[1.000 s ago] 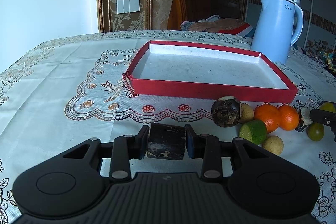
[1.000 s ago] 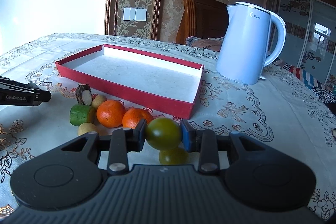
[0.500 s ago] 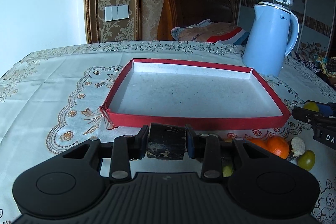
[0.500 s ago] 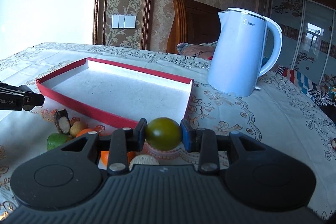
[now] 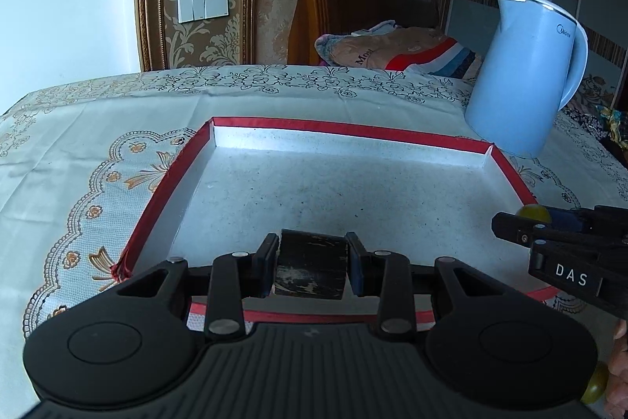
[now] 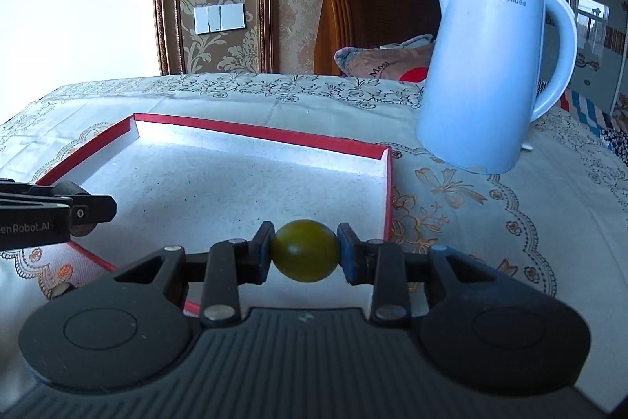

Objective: Organize fruits
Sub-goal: 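Carry both held items over red tray and open right gripper releasing green fruit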

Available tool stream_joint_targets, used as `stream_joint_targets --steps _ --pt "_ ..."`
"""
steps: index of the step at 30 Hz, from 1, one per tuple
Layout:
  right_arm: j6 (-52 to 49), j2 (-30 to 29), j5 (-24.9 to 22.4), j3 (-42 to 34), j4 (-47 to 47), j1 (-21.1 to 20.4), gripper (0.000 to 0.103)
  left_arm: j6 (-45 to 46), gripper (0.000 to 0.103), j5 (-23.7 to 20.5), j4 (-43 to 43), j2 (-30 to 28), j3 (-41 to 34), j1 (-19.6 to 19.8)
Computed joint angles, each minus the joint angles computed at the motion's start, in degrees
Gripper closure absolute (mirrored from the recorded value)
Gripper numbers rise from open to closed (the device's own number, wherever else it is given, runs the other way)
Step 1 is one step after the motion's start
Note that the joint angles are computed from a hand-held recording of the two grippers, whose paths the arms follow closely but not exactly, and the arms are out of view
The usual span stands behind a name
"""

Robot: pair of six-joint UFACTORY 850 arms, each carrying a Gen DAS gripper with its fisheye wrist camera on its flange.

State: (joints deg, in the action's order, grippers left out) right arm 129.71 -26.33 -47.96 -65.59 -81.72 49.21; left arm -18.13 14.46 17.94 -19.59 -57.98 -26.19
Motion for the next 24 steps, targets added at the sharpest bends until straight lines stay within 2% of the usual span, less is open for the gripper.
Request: stream_joint_targets --steps 3,6,10,12,14,17,19,22,24 --pt "-0.4 -0.5 1.4 -0.9 0.1 -1.5 0.07 0.6 0.069 -1.3 -0.5 -1.6 -2.3 -0.4" --pt "-3.0 -1.2 3.4 -2.5 1.7 -3.4 0.07 -4.2 0.069 -2.2 3.7 -3.0 -4.9 -0.5" --pt "-5.8 -2.6 6.8 -4.6 3.7 -5.7 0.07 3.3 0.069 -3.6 -3.5 -5.5 -8.7 -1.3" --pt "-7.6 -3.5 6.7 -5.8 4.9 -6.3 0.07 3.8 0.069 -4.6 -4.5 -7.0 -10.7 -1.5" --pt "-8.3 -3.8 6.5 -6.3 5.1 -6.7 0.07 1.1 0.069 -6.8 -1.7 -8.6 -13.1 -1.7" --pt "-11.1 -4.5 8.6 -7.4 7.7 -7.9 0.07 6.3 0.069 -8.3 -7.1 -10.0 -14.8 -2.0" --pt "-11.8 -4.7 9.6 -7.7 8.2 -8.2 0.07 3.7 0.069 -9.8 -4.5 -10.7 -15.6 -2.0" --pt "-12.4 -5.1 8.3 -8.1 8.4 -8.1 0.07 -2.2 0.069 -10.8 0.7 -11.1 -15.8 -2.0" --pt "-12.4 -5.0 9.3 -8.0 8.7 -8.3 0.07 1.5 0.069 -10.8 -3.0 -11.0 -15.7 -2.0"
